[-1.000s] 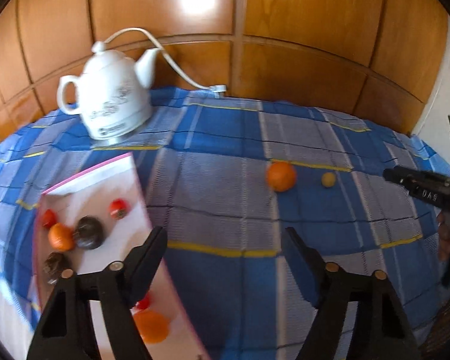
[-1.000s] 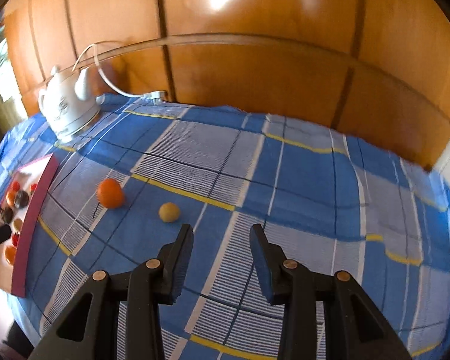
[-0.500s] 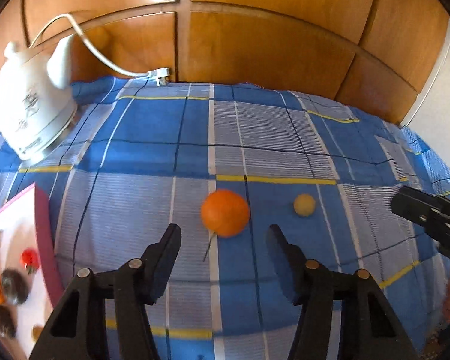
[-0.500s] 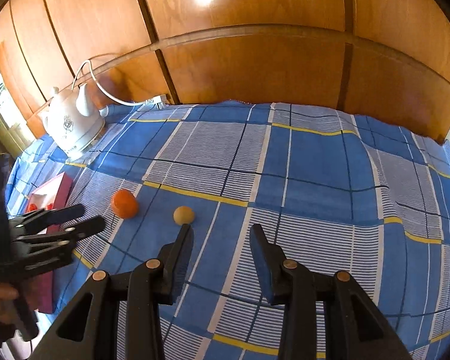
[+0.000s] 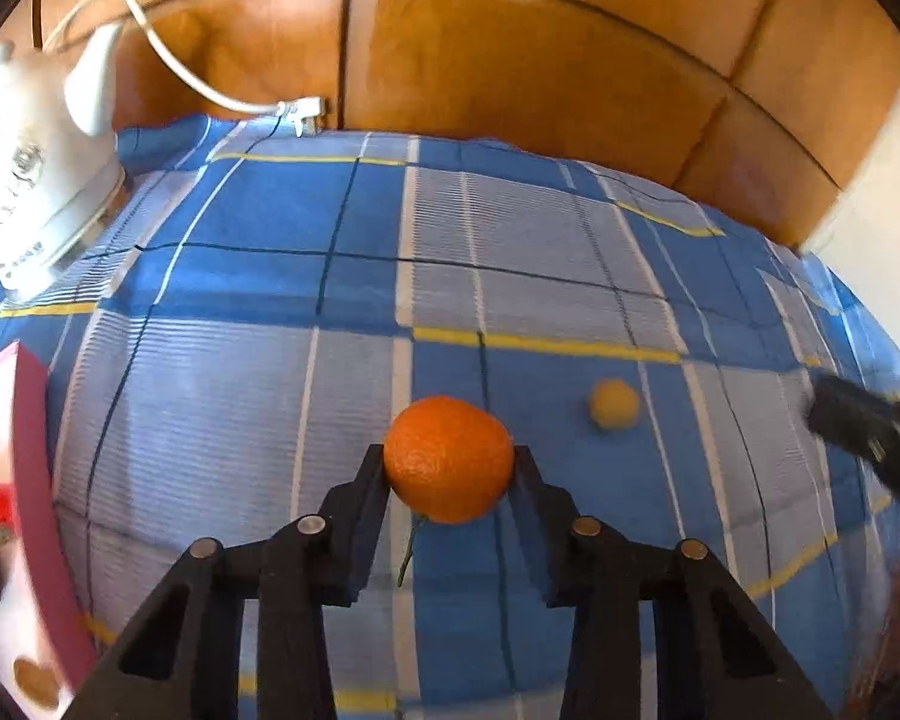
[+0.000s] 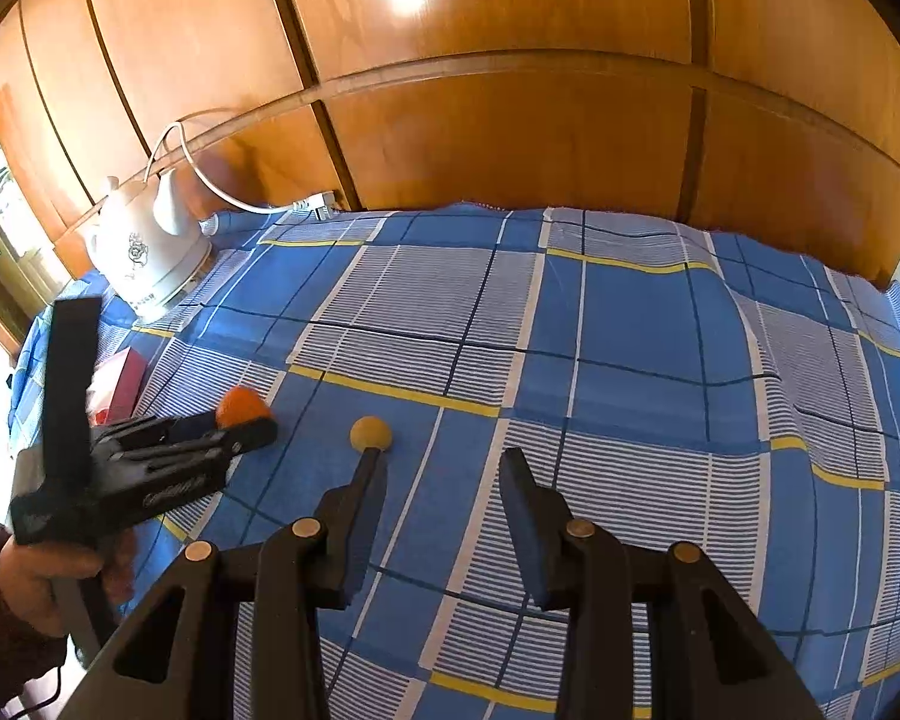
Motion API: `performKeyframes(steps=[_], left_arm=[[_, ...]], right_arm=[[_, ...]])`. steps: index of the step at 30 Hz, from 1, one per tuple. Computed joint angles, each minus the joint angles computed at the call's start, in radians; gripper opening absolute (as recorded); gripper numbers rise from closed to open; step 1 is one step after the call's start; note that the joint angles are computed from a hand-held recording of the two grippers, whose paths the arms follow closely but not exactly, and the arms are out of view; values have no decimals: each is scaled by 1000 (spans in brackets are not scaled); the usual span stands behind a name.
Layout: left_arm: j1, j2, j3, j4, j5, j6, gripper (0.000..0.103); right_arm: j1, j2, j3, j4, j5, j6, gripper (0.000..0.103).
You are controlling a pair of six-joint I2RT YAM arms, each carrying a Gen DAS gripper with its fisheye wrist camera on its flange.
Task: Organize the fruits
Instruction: 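Grasp the last mandarin with the left tool while the right tool approaches the yellow fruit, then grasp the small yellow fruit with the right tool while the left tool lifts the mandarin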
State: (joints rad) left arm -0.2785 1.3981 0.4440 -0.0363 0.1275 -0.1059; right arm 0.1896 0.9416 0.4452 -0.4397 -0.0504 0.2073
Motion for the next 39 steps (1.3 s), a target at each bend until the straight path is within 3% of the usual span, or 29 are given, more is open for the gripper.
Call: performKeyframes(steps=[6,12,21,26,34,35,36,37,39], left_arm=[[-98,-377,-204,-134,-69,-23,40],[-135,-561,-350,-168,-96,-66,40],[-83,-598,-381,-160,-38,-34,40],[-76,-626,-387,-177,-31,-29,40],[-49,-641,-391,-190,-2,-17,40],[-48,-638,-391,-187,-1,-17,40],[-44,-640,-392,-187,2,-13,40],[-47,-640,-393,-185,-1,-15,40],[-48,-637,-394,-181,-1,-16,40]], right_arm=[[26,22,-11,10,13,1,39],[28,44,-37,50,-17,2,39],[126,161,-1,114,-3,64,39],[189,366,72,231,37,114,39],[236,615,179,295,110,132,39],[238,630,183,299,112,130,38],[241,643,185,306,119,126,26],[252,652,185,308,144,121,22],[265,643,170,320,168,118,22]])
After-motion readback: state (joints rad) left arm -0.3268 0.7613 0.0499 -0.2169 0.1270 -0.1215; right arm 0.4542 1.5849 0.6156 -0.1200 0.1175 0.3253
